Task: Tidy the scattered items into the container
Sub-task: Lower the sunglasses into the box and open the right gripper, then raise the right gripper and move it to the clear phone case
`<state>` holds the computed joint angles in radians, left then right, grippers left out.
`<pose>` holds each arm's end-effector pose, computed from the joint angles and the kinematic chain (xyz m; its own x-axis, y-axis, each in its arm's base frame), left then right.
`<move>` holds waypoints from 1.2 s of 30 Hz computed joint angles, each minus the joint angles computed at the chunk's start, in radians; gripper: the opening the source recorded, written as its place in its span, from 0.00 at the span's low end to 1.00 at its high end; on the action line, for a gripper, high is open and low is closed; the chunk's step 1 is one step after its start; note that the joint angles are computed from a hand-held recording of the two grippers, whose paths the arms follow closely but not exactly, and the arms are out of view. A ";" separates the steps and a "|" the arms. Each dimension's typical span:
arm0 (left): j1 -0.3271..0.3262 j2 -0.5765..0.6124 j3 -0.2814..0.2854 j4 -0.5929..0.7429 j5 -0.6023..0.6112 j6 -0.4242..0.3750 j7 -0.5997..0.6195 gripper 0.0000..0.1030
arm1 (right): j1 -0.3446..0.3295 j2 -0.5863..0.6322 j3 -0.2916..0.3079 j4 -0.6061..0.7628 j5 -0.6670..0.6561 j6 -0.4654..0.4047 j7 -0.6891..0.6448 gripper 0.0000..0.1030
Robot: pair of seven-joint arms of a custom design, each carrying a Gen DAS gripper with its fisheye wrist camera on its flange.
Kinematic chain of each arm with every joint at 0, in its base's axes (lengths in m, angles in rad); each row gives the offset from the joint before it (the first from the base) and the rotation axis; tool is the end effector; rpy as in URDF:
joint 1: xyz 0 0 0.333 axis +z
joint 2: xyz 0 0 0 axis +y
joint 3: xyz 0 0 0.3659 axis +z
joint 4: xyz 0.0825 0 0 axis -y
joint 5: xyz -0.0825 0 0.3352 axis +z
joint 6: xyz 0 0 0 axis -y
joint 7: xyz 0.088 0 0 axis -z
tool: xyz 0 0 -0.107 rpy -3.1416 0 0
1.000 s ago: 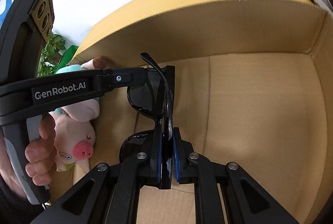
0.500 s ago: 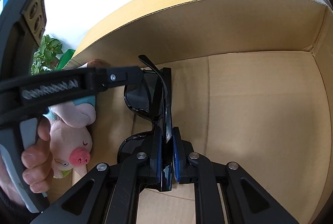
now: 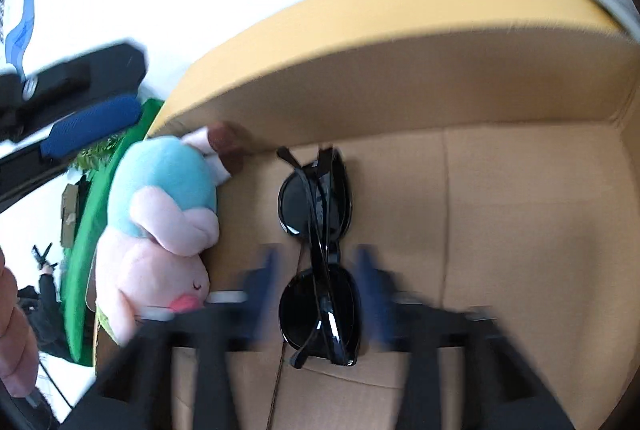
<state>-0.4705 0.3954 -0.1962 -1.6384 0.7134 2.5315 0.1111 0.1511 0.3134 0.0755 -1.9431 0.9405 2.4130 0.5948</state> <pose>0.5444 -0.4073 0.5133 0.2342 -0.9302 0.2826 -0.7439 -0.3586 -0.5639 0.5923 0.1369 0.4176 0.5432 -0.7172 -0.4365 -0.8158 -0.3279 -0.4764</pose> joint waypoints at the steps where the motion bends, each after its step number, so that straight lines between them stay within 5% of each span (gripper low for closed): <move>1: -0.018 -0.014 0.008 -0.005 0.023 -0.017 -0.020 0.45 | -0.004 -0.020 0.002 -0.013 0.019 0.008 -0.009 0.90; 7: -0.125 -0.129 0.000 -0.068 0.211 -0.219 -0.178 0.57 | -0.041 -0.145 -0.041 -0.067 0.004 -0.078 -0.035 0.91; 10: -0.171 -0.193 -0.048 -0.125 0.301 -0.333 -0.304 0.75 | -0.086 -0.276 -0.081 -0.188 0.047 -0.086 -0.159 0.95; 14: -0.238 -0.224 -0.129 -0.158 0.376 -0.481 -0.419 0.76 | -0.082 -0.465 -0.113 -0.378 0.119 0.046 -0.366 1.00; 18: -0.286 -0.241 -0.177 -0.196 0.434 -0.504 -0.563 0.76 | -0.099 -0.622 -0.164 -0.505 0.117 0.074 -0.496 1.00; 23: -0.372 -0.204 -0.217 -0.151 0.441 -0.677 -0.614 0.76 | -0.123 -0.759 -0.205 -0.602 0.093 0.053 -0.515 1.00; 36: -0.461 -0.167 -0.228 -0.132 0.443 -0.664 -0.660 0.76 | -0.182 -0.893 -0.257 -0.666 0.027 -0.048 -0.518 1.00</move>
<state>-0.9314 0.2288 -0.4246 -1.7706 1.1562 1.8672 -0.5487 -0.0311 -0.5797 -0.1812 -2.6088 0.9671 2.3654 0.0766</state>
